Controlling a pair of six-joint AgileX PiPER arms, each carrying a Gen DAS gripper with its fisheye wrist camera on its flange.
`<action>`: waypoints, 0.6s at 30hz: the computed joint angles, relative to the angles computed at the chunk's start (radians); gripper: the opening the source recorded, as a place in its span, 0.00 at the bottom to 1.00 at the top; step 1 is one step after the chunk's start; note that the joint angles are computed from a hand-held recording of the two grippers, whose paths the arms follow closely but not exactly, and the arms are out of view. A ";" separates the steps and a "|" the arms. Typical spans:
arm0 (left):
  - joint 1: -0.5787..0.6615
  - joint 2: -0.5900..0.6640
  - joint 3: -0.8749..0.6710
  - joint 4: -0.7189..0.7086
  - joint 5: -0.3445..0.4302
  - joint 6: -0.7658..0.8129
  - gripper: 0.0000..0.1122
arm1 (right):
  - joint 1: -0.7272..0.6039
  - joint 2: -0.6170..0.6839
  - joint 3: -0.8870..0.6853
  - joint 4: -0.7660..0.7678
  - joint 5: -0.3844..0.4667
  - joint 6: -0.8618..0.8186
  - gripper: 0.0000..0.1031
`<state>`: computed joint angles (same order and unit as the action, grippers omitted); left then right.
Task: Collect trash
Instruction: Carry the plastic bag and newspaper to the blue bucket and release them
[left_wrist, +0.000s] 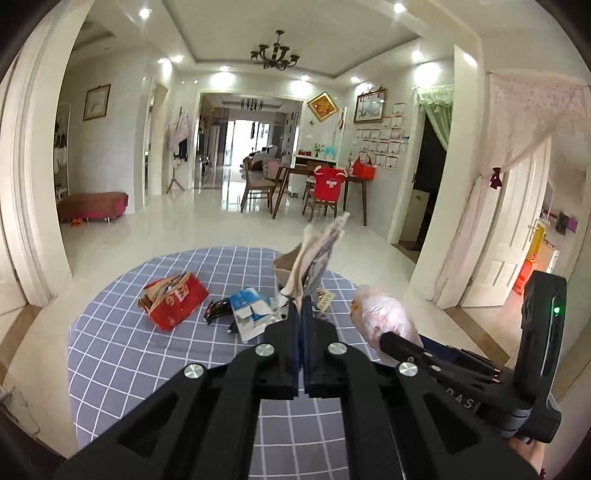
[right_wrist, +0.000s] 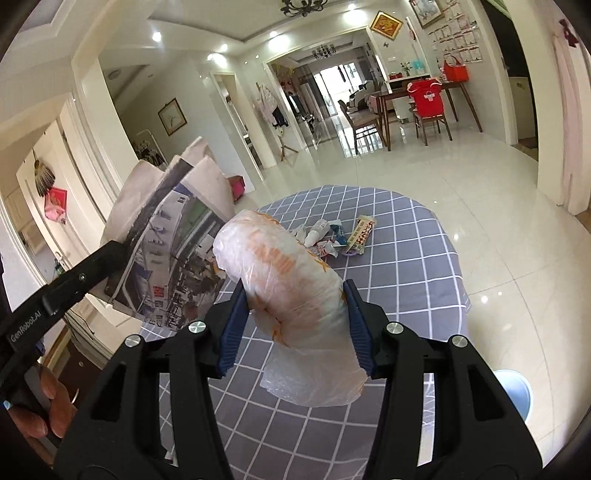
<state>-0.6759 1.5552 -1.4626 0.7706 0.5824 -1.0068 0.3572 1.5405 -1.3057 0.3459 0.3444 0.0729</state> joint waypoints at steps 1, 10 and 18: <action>-0.015 0.003 -0.008 0.002 0.008 0.003 0.01 | -0.004 -0.008 0.010 0.014 -0.005 -0.012 0.48; -0.081 0.036 -0.049 -0.040 0.011 0.047 0.01 | -0.036 -0.105 0.100 0.061 -0.027 -0.050 0.48; -0.141 0.144 -0.157 -0.170 0.004 0.189 0.01 | -0.142 -0.253 0.252 0.157 -0.027 -0.125 0.48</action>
